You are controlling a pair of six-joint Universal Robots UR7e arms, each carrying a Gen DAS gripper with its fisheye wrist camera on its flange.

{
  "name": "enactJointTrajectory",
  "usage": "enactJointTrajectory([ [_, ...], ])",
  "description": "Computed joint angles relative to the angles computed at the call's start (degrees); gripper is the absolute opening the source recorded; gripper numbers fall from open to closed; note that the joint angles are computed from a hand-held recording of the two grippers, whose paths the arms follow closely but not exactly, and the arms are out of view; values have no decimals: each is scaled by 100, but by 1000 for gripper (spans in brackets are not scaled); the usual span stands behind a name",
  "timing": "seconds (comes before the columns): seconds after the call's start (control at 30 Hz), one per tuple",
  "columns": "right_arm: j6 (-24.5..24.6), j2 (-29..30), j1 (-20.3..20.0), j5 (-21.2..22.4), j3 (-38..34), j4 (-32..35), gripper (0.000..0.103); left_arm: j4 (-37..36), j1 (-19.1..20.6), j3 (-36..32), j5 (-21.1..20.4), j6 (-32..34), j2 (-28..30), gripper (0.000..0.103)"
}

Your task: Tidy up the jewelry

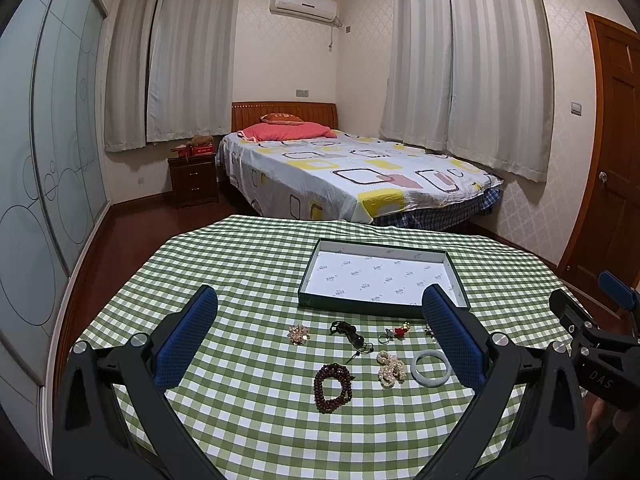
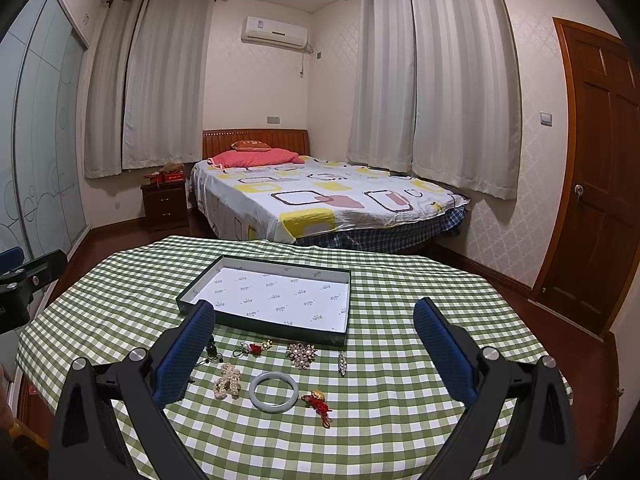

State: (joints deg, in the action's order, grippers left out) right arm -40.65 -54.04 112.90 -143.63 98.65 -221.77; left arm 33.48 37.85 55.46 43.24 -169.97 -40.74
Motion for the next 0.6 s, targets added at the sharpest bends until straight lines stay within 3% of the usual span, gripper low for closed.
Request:
enactJointTrajectory([
  [0.6, -12, 4, -13, 25, 45, -63, 97, 43, -11, 39, 9, -82, -7, 100],
])
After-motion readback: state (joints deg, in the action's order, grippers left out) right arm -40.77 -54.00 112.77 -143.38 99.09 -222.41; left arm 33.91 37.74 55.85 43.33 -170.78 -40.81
